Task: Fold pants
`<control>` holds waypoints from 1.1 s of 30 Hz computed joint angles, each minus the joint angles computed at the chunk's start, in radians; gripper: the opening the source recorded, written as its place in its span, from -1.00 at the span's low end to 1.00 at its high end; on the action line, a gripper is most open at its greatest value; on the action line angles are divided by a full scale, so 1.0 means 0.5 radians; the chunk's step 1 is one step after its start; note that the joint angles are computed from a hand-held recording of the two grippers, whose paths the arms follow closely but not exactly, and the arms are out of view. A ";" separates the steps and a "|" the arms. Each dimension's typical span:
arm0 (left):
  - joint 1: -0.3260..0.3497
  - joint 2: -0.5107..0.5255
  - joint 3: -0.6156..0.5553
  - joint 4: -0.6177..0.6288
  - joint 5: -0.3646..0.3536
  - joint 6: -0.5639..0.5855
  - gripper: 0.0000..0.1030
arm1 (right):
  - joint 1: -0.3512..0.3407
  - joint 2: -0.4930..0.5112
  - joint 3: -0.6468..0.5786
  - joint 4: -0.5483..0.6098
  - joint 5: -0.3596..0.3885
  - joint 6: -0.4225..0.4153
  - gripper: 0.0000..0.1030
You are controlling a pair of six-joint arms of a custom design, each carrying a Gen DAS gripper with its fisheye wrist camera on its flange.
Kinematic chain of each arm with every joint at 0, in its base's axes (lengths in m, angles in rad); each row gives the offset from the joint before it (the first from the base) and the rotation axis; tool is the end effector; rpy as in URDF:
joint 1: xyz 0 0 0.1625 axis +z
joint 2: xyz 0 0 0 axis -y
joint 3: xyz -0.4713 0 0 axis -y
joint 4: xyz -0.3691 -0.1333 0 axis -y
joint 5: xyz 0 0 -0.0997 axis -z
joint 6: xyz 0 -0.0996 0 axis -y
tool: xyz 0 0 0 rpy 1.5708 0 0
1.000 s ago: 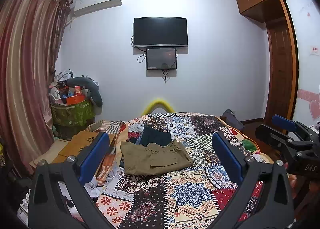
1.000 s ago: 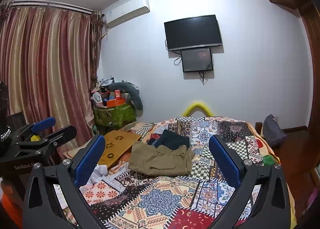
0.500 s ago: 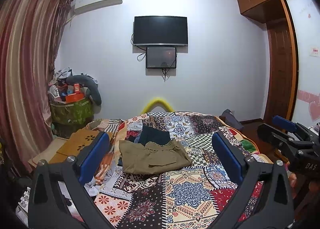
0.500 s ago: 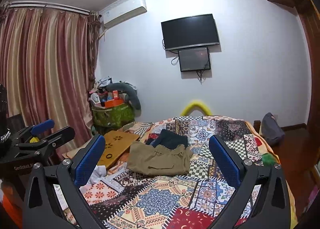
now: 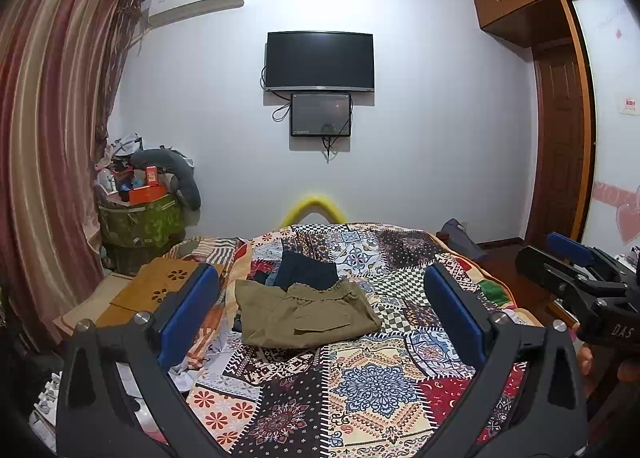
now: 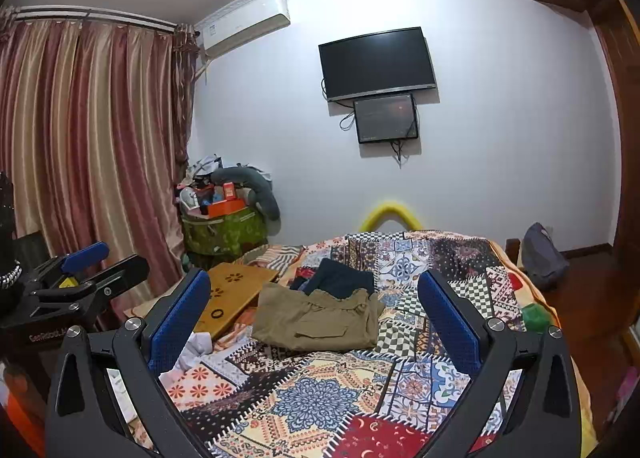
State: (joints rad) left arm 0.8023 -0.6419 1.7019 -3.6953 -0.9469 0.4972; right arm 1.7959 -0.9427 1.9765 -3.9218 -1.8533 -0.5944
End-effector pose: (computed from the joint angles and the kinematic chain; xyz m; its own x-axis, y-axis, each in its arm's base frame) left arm -0.3329 -0.6198 0.1707 -0.6642 0.3393 -0.6661 0.7439 0.2126 -0.6335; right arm 0.2331 -0.5451 0.2992 -0.7941 -0.0966 0.6000 -0.6044 0.2299 -0.7628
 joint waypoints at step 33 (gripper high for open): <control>0.040 -0.004 -0.055 0.194 -0.073 -0.127 1.00 | -0.016 0.008 -0.020 0.010 -0.001 -0.004 1.00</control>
